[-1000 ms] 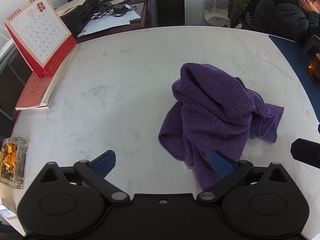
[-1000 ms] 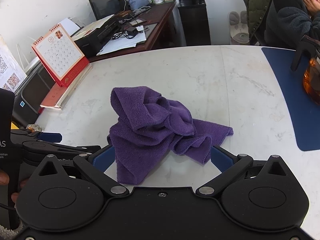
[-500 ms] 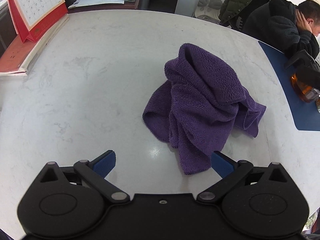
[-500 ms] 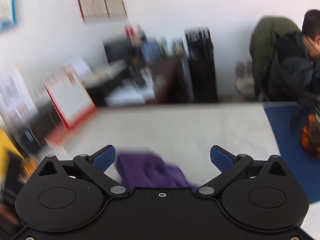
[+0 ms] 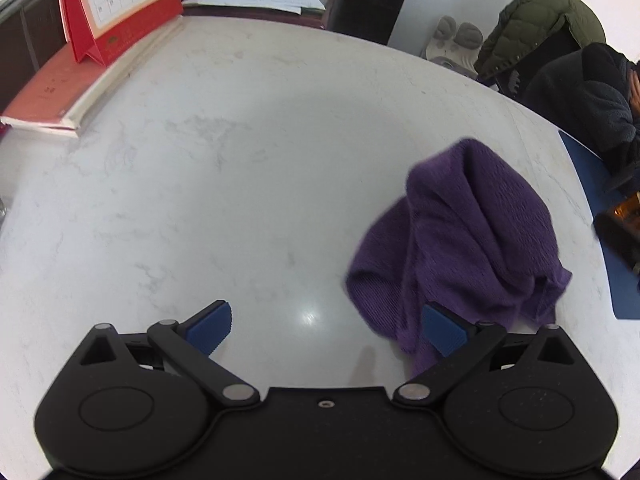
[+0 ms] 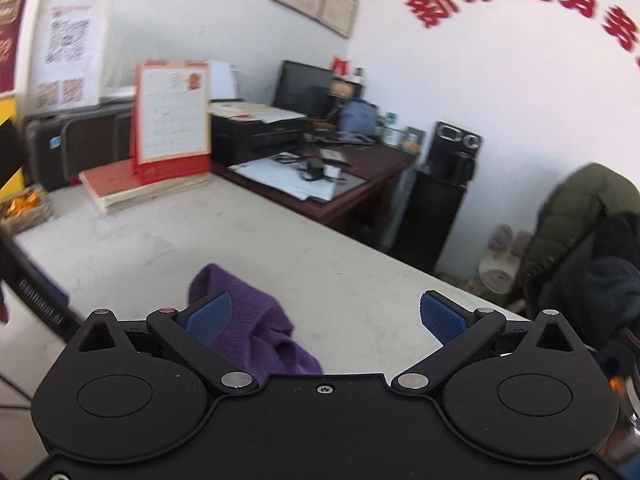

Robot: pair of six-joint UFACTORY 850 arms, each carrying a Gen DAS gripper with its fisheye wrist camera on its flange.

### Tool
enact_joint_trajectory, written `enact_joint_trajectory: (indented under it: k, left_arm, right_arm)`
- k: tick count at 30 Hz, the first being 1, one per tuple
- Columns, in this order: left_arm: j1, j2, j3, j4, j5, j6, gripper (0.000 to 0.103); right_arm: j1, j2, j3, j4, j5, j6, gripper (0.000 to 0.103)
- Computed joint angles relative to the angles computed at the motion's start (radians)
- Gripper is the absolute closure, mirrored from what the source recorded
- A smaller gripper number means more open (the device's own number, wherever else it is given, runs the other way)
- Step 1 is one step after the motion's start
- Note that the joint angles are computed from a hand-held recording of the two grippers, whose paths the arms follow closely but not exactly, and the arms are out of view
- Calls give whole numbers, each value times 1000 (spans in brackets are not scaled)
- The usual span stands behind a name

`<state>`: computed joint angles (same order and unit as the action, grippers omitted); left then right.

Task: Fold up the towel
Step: 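Reach both tools toward the crumpled purple towel and grasp it with the right tool, then grasp the towel edge with the left tool while the right tool holds another edge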

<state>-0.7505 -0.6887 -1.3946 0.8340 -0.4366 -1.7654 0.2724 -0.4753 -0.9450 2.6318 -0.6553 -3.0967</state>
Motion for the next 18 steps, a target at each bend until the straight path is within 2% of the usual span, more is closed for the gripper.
enact_joint_trajectory:
  k: [3, 5, 10, 13, 15, 18]
  left_arm:
    - [8, 8, 18, 112, -2, -87, 1]
    - [13, 6, 22, 215, 11, -141, 1]
    - [23, -9, -3, 353, 25, -175, 1]
    - [30, -23, -21, 391, 43, -156, 2]
    - [34, -41, -42, 371, 45, -100, 5]
    - [45, -57, -53, 381, 88, -71, 5]
  right_arm:
    - [4, -42, -68, -215, 47, 187, 19]
    - [5, -61, -94, -283, 69, 238, 22]
    - [19, -122, -177, -470, 145, 372, 49]
    - [15, -146, -211, -599, 179, 479, 71]
    - [7, -161, -233, -702, 191, 601, 98]
    - [-26, -159, -232, -761, 159, 703, 99]
